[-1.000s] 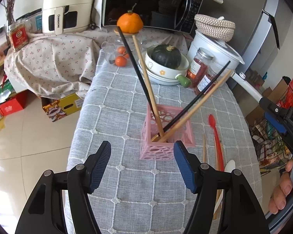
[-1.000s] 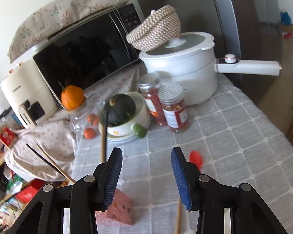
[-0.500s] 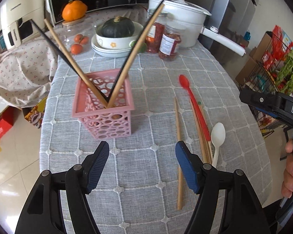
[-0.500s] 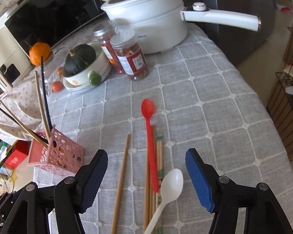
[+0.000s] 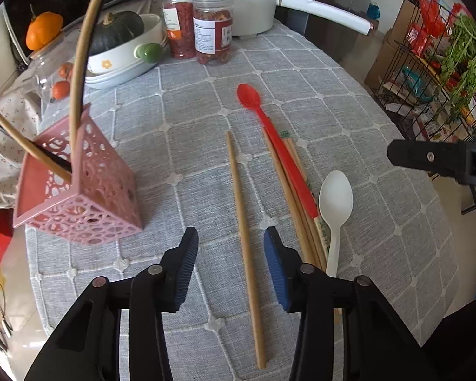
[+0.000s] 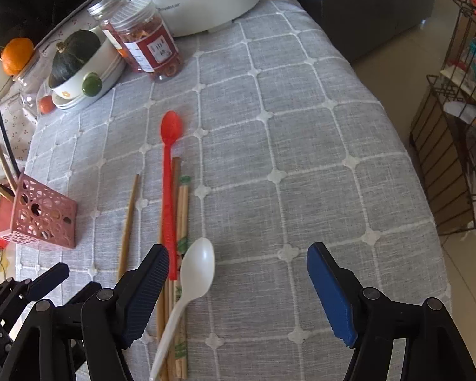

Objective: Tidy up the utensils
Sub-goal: 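Grasp another wooden chopstick with the left gripper, then lift the wooden chopstick with the left gripper while the right gripper grasps the white spoon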

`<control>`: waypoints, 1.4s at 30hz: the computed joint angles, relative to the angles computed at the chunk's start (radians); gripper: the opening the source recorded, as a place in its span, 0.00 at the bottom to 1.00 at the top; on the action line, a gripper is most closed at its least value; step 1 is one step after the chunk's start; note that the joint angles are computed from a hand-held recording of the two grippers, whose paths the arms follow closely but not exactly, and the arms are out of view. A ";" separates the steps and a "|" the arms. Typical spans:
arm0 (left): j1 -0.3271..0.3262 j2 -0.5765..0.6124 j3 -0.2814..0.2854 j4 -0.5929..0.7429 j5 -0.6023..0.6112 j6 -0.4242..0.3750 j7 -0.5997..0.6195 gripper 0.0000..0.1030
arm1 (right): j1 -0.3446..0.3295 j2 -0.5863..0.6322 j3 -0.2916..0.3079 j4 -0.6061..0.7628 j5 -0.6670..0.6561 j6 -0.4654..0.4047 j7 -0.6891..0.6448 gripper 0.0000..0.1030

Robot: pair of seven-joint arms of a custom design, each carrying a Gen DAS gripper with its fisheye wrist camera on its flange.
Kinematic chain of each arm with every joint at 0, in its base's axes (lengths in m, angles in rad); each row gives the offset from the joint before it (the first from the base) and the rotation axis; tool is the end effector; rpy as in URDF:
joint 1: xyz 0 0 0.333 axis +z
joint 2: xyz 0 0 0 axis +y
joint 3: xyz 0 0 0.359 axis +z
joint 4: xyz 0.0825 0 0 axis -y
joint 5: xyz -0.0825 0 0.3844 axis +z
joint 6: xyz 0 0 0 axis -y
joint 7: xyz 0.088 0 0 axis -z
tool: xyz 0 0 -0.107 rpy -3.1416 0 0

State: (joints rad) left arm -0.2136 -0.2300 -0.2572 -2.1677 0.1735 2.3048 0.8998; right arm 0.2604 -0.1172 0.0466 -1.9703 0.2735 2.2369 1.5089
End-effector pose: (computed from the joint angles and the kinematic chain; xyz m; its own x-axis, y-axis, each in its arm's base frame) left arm 0.4508 -0.2371 0.5686 0.0948 -0.9948 0.0382 -0.9117 -0.1022 -0.3980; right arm 0.5254 0.1764 0.6060 0.2763 -0.9327 -0.2318 -0.9124 -0.1788 -0.3682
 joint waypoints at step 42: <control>0.022 -0.211 -0.012 -0.087 0.063 0.054 -0.086 0.05 | -0.022 0.074 -0.001 0.049 0.110 -0.161 -0.042 0.74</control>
State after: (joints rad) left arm -0.1911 -0.4410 -0.2689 -2.2543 0.2362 2.3592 0.8139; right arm 0.2381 -0.0437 0.0451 -1.9212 0.3840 2.0759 1.4671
